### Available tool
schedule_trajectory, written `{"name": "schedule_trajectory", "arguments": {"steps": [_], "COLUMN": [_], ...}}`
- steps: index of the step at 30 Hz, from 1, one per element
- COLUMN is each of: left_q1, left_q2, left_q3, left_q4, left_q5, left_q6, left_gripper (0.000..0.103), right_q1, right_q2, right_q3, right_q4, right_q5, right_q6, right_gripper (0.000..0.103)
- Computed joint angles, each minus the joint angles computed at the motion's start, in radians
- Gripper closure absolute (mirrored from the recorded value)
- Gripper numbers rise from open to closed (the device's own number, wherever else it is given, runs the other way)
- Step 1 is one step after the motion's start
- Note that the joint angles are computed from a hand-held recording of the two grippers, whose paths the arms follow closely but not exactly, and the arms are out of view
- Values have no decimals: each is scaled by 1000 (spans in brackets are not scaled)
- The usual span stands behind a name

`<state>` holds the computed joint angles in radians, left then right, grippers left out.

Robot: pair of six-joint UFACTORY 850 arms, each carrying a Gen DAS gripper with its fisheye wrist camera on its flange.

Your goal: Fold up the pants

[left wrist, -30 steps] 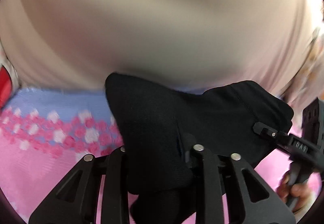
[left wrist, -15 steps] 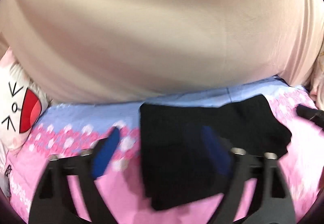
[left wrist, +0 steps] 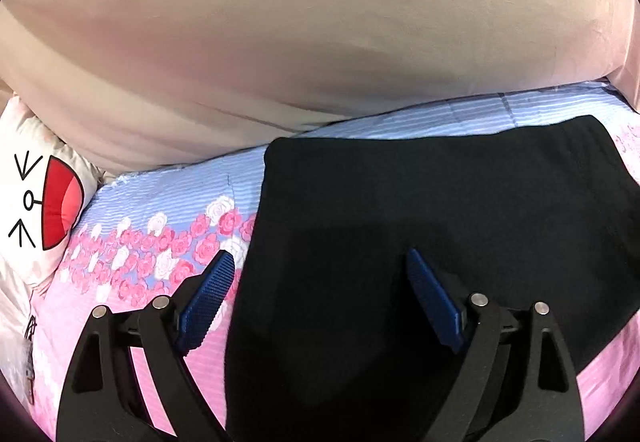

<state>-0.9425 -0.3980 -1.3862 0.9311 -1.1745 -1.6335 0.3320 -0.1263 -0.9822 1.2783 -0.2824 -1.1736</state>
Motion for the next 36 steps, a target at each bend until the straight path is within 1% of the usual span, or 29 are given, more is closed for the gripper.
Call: {"name": "schedule_trajectory", "arguments": {"steps": [1,2,3,4,5,6,7,8,10,11,13,16,18,20,25,27,30,31,32,33,34,35,36], "left_q1": [-4,-8,-12,-24,-35,-44,-52,-58,-69,-73,-78,-76,-72,-63,-52,-54,-60,-68,-77,-88,-108,-123,-139], "left_q2": [5,9,15,29,27,34,44,55,69,72,75,70,67,70,62,57,77,91,100,110,125,135,145], "left_q3": [4,7,8,19,6,9,14,25,34,37,40,43,47,59,73,76,89,94,97,99,104,107,109], "left_q4": [-7,-12,-14,-8,-6,-2,2,7,3,1,-10,-24,-36,-47,-57,-47,-56,-65,-68,-69,-65,-63,-61], "left_q5": [5,5,6,4,-11,-24,-29,-23,-21,-17,-10,-7,0,20,40,29,36,34,25,12,-9,-23,-38], "left_q6": [-6,-12,-16,-27,-27,-36,-47,-61,-84,-90,-93,-89,-87,-93,-101,-114,-123,-125,-126,-130,-139,-144,-149], "left_gripper": [17,17,17,17,17,17,17,17,17,17,17,17,17,17,16,10,11,11,11,11,10,10,10], "right_q1": [-3,-28,-49,-54,-55,-38,-26,-14,-1,0,-12,-6,-4,-11,-10,-14,-31,-28,-18,-10,-7,-6,-2], "right_q2": [-1,15,25,60,80,109,131,135,114,105,87,97,103,94,102,104,137,153,191,222,253,284,323], "right_q3": [7,19,28,54,69,85,98,99,95,97,101,123,126,131,140,145,169,178,205,227,248,270,294], "right_q4": [-37,-31,16,105,165,183,160,107,58,30,61,128,127,190,225,249,227,203,189,205,256,308,320], "right_q5": [12,-19,-70,-89,-92,-60,-32,-14,19,21,5,13,15,10,9,4,-16,2,62,102,115,118,121], "right_q6": [44,77,68,17,-57,-95,-91,-53,-8,24,7,-60,-61,-128,-158,-183,-133,-96,-62,-69,-118,-165,-172], "right_gripper": [99,101,102,97,93,90,90,90,91,92,97,98,97,98,98,98,99,97,91,78,72,72,72]}}
